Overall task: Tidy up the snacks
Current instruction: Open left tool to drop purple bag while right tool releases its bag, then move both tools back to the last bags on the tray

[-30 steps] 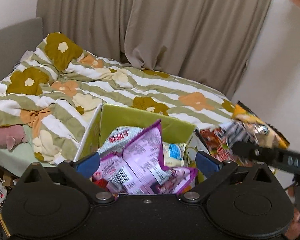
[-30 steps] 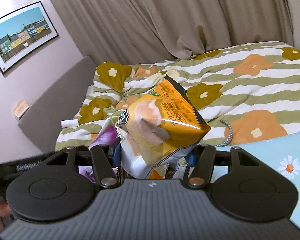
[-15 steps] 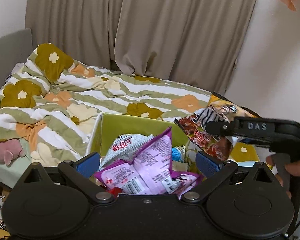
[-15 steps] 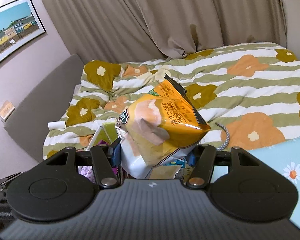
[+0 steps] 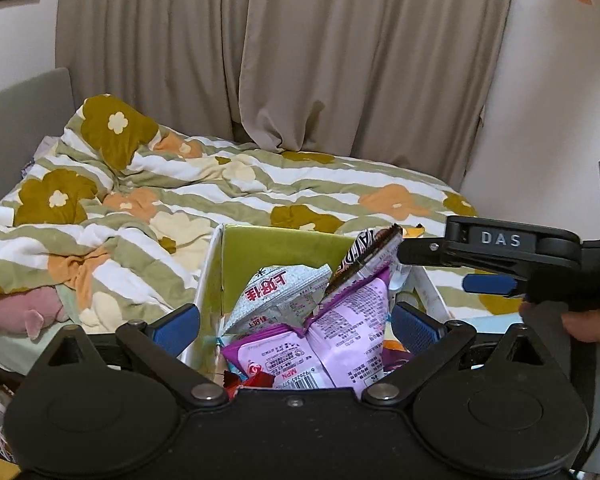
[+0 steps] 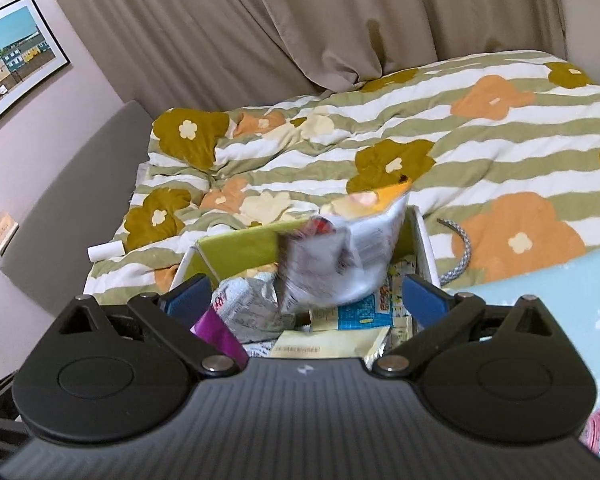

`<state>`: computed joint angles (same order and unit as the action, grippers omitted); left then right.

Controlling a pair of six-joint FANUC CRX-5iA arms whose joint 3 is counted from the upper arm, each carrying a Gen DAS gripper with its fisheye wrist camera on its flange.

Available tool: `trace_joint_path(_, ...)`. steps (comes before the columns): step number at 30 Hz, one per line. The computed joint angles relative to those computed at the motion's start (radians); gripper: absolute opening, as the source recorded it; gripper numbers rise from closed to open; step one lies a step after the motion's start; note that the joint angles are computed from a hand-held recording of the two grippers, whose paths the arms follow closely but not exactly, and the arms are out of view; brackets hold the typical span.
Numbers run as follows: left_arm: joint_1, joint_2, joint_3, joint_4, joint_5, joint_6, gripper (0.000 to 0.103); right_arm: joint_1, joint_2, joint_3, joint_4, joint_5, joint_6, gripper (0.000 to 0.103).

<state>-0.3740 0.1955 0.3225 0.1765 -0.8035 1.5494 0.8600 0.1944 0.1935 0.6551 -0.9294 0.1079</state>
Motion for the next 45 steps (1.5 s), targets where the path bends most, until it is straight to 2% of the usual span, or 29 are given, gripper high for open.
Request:
trace_joint_path(16,-0.016,-0.044,-0.033,0.002,0.037,-0.027,0.103,0.078,-0.105,-0.117,0.159,-0.047,-0.114,0.103)
trace_joint_path(20,-0.042,-0.054,-0.021,-0.047,0.044,0.011,0.103,0.103,-0.147,-0.156,0.204,-0.073,-0.143,0.103)
trace_joint_path(26,-0.119,-0.051,0.032,-0.179,0.029,0.157,0.103,0.124,-0.236,-0.231,0.249,-0.107,-0.135,0.103)
trace_joint_path(30,-0.2,-0.019,0.103,-0.271,-0.017,0.279,0.103,0.13,-0.324,-0.304,0.268,-0.134,-0.112,0.103)
trace_joint_path(37,-0.356,0.081,0.267,-0.399,-0.109,0.426,0.103,0.12,-0.515,-0.437,0.26,-0.188,-0.038,0.103)
trace_joint_path(42,-0.445,0.169,0.388,-0.465,-0.205,0.508,0.103,0.09,-0.64,-0.528,0.243,-0.225,0.031,0.103)
trace_joint_path(45,-0.486,0.219,0.446,-0.495,-0.258,0.564,0.103,0.049,-0.715,-0.583,0.205,-0.212,0.083,0.103)
